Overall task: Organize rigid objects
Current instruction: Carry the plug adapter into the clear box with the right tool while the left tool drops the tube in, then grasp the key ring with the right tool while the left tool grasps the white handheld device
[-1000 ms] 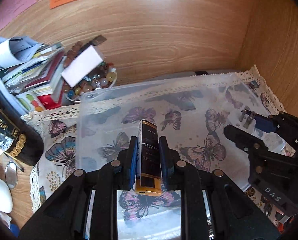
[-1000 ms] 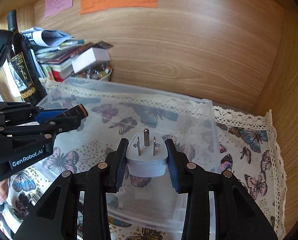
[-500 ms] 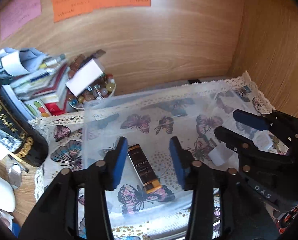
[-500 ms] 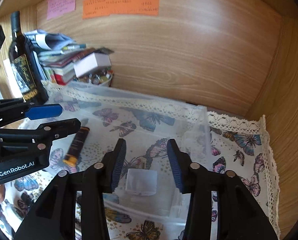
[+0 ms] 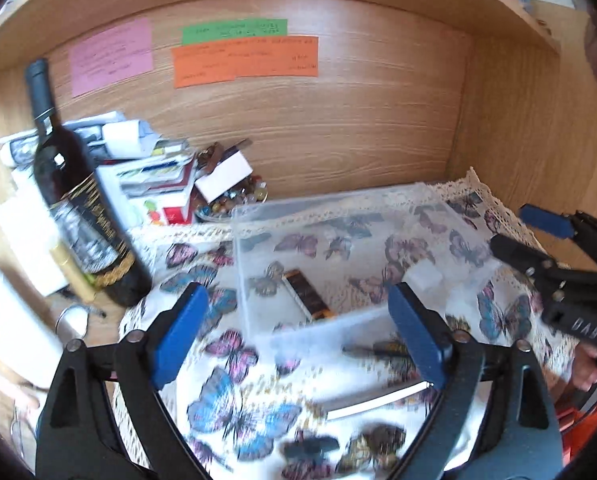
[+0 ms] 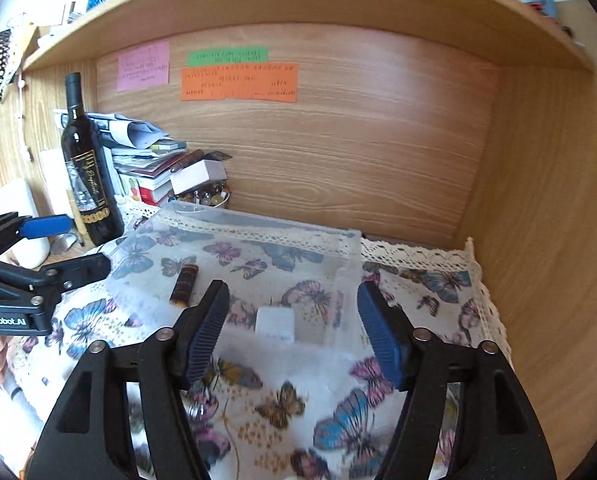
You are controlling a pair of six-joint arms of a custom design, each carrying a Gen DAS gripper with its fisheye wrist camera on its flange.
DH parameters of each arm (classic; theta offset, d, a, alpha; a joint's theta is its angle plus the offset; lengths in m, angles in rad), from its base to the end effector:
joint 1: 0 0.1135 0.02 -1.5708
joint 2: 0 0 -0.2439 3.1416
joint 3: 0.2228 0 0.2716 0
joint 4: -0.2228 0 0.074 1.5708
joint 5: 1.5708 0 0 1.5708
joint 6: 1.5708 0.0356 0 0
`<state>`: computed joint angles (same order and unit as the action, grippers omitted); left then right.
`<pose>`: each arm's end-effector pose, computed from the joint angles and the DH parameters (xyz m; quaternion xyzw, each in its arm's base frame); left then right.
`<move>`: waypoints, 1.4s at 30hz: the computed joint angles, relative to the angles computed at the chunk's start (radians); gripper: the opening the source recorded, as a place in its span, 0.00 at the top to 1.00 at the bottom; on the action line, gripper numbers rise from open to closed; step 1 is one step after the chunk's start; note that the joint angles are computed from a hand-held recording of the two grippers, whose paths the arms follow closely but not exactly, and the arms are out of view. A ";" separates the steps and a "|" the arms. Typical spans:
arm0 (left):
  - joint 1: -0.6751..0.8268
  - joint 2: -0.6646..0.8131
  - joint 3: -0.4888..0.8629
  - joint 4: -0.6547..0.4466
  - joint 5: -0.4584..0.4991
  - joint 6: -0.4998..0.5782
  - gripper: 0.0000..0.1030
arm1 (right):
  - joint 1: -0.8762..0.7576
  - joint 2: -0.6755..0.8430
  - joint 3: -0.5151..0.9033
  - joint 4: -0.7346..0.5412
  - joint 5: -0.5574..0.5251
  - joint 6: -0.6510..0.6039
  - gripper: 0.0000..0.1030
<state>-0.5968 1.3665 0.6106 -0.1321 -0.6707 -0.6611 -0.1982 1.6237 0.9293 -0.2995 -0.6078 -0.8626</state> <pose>0.2347 -0.1327 0.1353 -0.1387 0.8858 0.0648 0.4381 0.3287 -0.0453 0.1471 -0.3788 0.8370 0.1102 0.3793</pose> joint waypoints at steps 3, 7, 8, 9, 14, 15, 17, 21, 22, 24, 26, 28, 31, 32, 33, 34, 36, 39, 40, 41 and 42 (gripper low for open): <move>-0.056 -0.042 -0.050 -0.044 -0.023 -0.079 0.08 | -0.051 -0.033 -0.026 -0.038 -0.023 -0.040 0.33; -0.134 -0.056 -0.105 -0.098 -0.027 -0.204 0.06 | -0.110 -0.049 -0.052 -0.080 -0.034 -0.092 0.33; -0.153 -0.052 -0.115 -0.107 -0.025 -0.234 0.06 | -0.124 -0.051 -0.059 -0.087 -0.033 -0.104 0.33; -0.177 -0.049 -0.126 -0.116 -0.028 -0.269 0.06 | -0.138 -0.055 -0.072 -0.088 -0.030 -0.117 0.33; -0.288 0.031 -0.162 -0.100 -0.012 -0.461 0.06 | -0.196 -0.062 -0.123 -0.085 -0.003 -0.180 0.33; -0.301 0.043 -0.167 -0.085 -0.001 -0.492 0.06 | -0.205 -0.058 -0.127 -0.087 0.001 -0.190 0.33; -0.324 0.072 -0.178 -0.043 0.015 -0.553 0.06 | -0.226 -0.050 -0.136 -0.097 0.009 -0.217 0.33; -0.336 0.142 -0.189 0.047 0.057 -0.645 0.03 | -0.261 -0.029 -0.162 -0.093 0.032 -0.269 0.33; -0.334 0.148 -0.198 0.075 0.065 -0.666 0.02 | -0.267 -0.023 -0.168 -0.088 0.037 -0.278 0.33; -0.320 0.154 -0.213 0.132 0.085 -0.690 0.01 | -0.276 0.003 -0.169 -0.082 0.051 -0.294 0.33; -0.311 0.170 -0.217 0.170 0.087 -0.714 0.01 | -0.282 0.033 -0.161 -0.083 0.062 -0.300 0.33; -0.308 0.192 -0.195 0.164 0.077 -0.720 0.01 | -0.286 0.061 -0.149 -0.085 0.071 -0.300 0.33; -0.278 0.252 -0.137 0.154 0.092 -0.674 0.02 | -0.292 0.093 -0.131 -0.098 0.076 -0.302 0.34; -0.273 0.278 -0.109 0.138 0.088 -0.660 0.03 | -0.296 0.099 -0.126 -0.103 0.071 -0.305 0.35; -0.266 0.299 -0.084 0.125 0.084 -0.640 0.11 | -0.302 0.101 -0.124 -0.103 0.065 -0.306 0.40; -0.257 0.314 -0.064 0.112 0.086 -0.619 0.13 | -0.306 0.104 -0.123 -0.104 0.064 -0.308 0.47; -0.239 0.335 -0.043 0.129 0.096 -0.565 0.26 | -0.311 0.114 -0.114 -0.110 0.064 -0.308 0.55; -0.205 0.355 -0.027 0.170 0.124 -0.475 0.39 | -0.324 0.136 -0.094 -0.130 0.051 -0.322 0.62; -0.191 0.361 -0.020 0.183 0.145 -0.440 0.39 | -0.324 0.137 -0.093 -0.131 0.049 -0.320 0.66; -0.180 0.365 -0.011 0.185 0.155 -0.417 0.40 | -0.323 0.136 -0.092 -0.132 0.046 -0.322 0.68; -0.169 0.366 -0.001 0.179 0.166 -0.393 0.41 | -0.323 0.137 -0.088 -0.138 0.042 -0.324 0.72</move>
<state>-0.7655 1.7324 0.6092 0.0472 -0.5042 -1.0539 -0.5210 1.7608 0.8416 -0.4377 -0.5663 -1.1864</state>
